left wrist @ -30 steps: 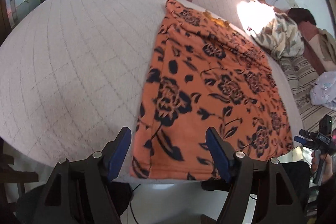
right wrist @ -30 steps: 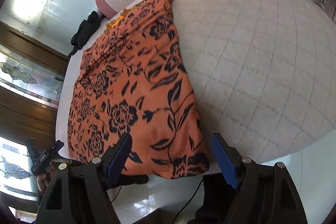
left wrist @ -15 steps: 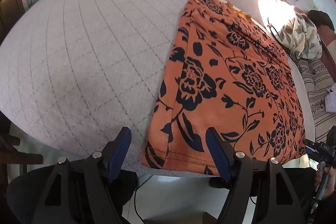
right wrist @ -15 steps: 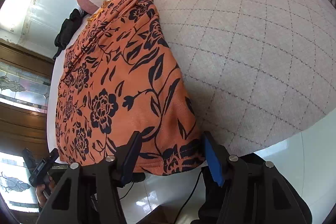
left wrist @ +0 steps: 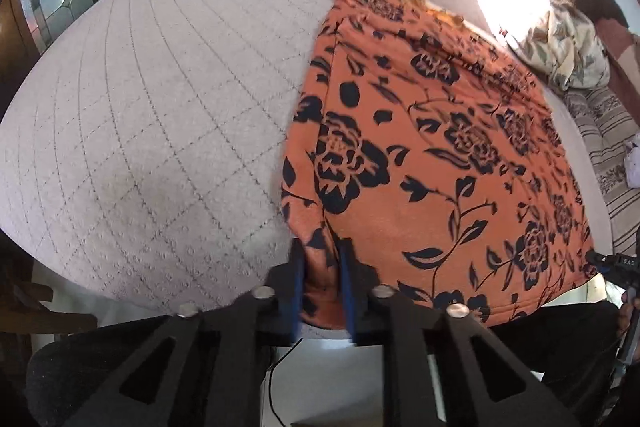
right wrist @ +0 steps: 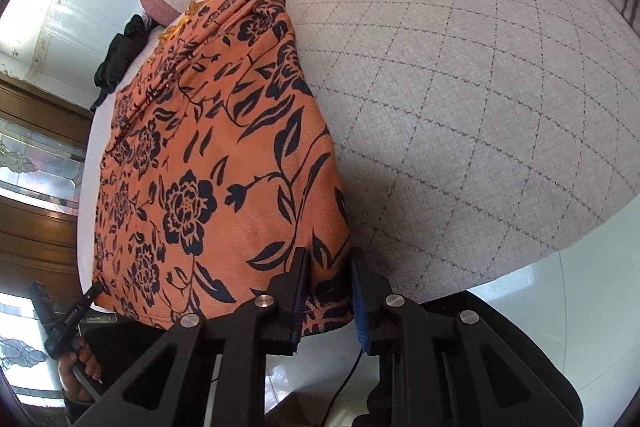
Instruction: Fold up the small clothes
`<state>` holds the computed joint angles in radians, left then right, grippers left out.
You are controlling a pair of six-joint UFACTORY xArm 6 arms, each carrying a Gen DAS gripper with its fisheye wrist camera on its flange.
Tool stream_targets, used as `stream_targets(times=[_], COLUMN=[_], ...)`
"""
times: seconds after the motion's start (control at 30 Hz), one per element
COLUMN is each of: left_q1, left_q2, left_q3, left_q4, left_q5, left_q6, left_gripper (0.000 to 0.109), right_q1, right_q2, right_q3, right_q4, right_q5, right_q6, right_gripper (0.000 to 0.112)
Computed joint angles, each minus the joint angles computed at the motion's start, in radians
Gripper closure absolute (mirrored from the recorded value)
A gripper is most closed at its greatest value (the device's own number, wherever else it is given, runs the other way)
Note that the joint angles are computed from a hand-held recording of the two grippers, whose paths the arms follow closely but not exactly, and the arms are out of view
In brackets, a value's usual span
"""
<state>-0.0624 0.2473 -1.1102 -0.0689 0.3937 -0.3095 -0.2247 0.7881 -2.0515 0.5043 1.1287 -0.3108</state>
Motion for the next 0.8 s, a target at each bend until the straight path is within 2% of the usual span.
stream_targets(times=[0.03,0.1,0.13,0.17,0.2,0.23,0.3,0.4,0.5,0.57,0.8], left_q1=[-0.001,-0.008,-0.01,-0.013,-0.016,-0.015,-0.012,-0.011,-0.005,-0.003,0.0], left_q2=[0.009,0.015,0.016,0.016,0.015,0.019,0.003,-0.027,0.003,0.029,0.01], left_q3=[-0.011,-0.011,-0.012,-0.012,-0.008,-0.019,-0.004,0.013,-0.015,-0.04,-0.068], left_q4=[-0.007,0.007,0.025,0.019,-0.028,-0.078,-0.166,-0.227,-0.212,-0.171,-0.245], left_q5=[0.013,0.006,0.008,0.002,-0.011,0.006,-0.028,-0.073,-0.041,-0.001,-0.011], left_q6=[0.008,0.003,-0.006,0.004,0.052,0.099,0.149,0.185,0.165,0.129,0.204], left_gripper=[0.057,0.053,0.054,0.056,0.089,0.101,0.102,0.102,0.102,0.101,0.102], right_q1=[0.0,0.001,0.001,0.001,0.003,-0.001,-0.007,-0.014,-0.017,-0.018,-0.033], right_q2=[0.001,0.009,0.011,0.016,0.016,0.021,0.001,-0.056,-0.04,0.003,0.073], right_q3=[-0.001,-0.01,-0.009,-0.014,-0.013,-0.024,-0.005,0.044,0.022,-0.021,-0.131], right_q4=[0.003,0.015,0.02,0.023,0.02,0.039,0.084,0.149,0.145,0.13,0.184], right_q5=[0.003,0.016,0.016,0.02,0.015,0.026,0.016,-0.013,-0.005,0.033,0.113], right_q6=[0.0,-0.011,-0.013,-0.012,-0.015,-0.023,-0.037,-0.071,-0.055,-0.019,0.0], right_gripper=[0.084,0.064,0.064,0.065,0.084,0.102,0.102,0.103,0.102,0.102,0.102])
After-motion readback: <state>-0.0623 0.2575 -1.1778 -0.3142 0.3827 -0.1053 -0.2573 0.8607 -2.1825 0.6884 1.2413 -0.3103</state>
